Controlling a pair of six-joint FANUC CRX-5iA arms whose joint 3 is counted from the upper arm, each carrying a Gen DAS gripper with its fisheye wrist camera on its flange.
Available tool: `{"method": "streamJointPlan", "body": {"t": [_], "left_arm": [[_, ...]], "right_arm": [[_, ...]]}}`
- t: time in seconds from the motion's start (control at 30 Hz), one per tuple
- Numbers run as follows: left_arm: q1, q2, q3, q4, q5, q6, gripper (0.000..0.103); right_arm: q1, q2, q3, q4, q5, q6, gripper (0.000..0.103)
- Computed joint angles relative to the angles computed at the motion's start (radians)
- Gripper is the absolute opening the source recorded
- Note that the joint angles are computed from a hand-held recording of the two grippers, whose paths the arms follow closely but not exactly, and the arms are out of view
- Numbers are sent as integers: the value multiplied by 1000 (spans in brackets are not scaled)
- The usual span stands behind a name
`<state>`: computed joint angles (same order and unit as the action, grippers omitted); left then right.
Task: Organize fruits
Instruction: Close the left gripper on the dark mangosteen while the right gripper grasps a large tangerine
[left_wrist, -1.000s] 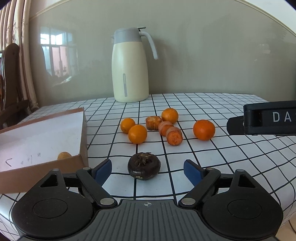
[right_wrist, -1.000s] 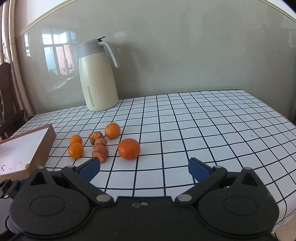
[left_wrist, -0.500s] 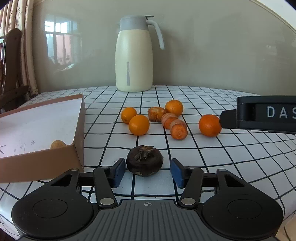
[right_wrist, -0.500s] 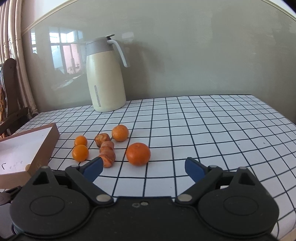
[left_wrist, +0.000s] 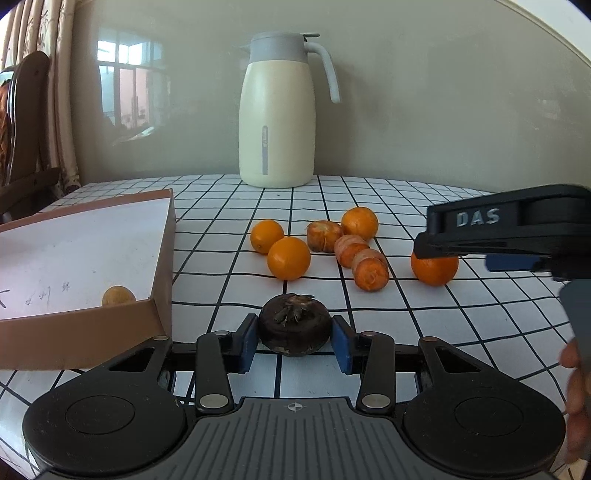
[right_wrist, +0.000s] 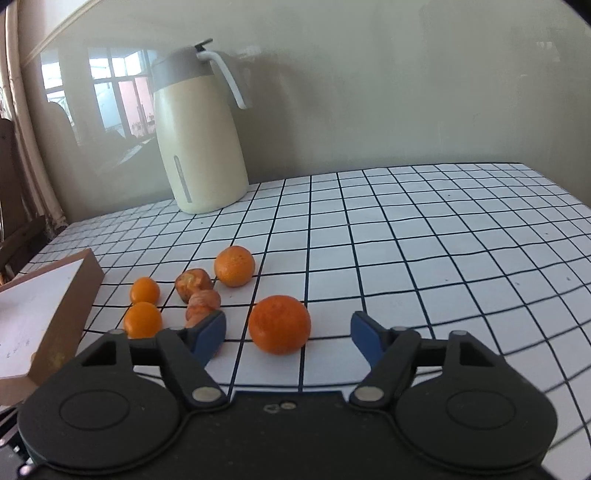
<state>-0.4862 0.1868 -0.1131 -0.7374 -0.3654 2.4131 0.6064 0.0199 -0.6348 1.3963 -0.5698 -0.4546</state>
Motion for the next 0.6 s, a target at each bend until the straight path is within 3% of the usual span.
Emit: {"method": "streamJointPlan", "body": {"t": [0.13,0.2,0.6], "left_arm": [[5,4,4,15,1,-15,42],[8,4,3,22,3,-24,42],[18,-3,-11,46,21,-45,42]], "right_arm": [[-6,23,20,-42,32,35,47],[4,36,34,-68,20,72,37],[17,9,4,-35,36,69,32]]}}
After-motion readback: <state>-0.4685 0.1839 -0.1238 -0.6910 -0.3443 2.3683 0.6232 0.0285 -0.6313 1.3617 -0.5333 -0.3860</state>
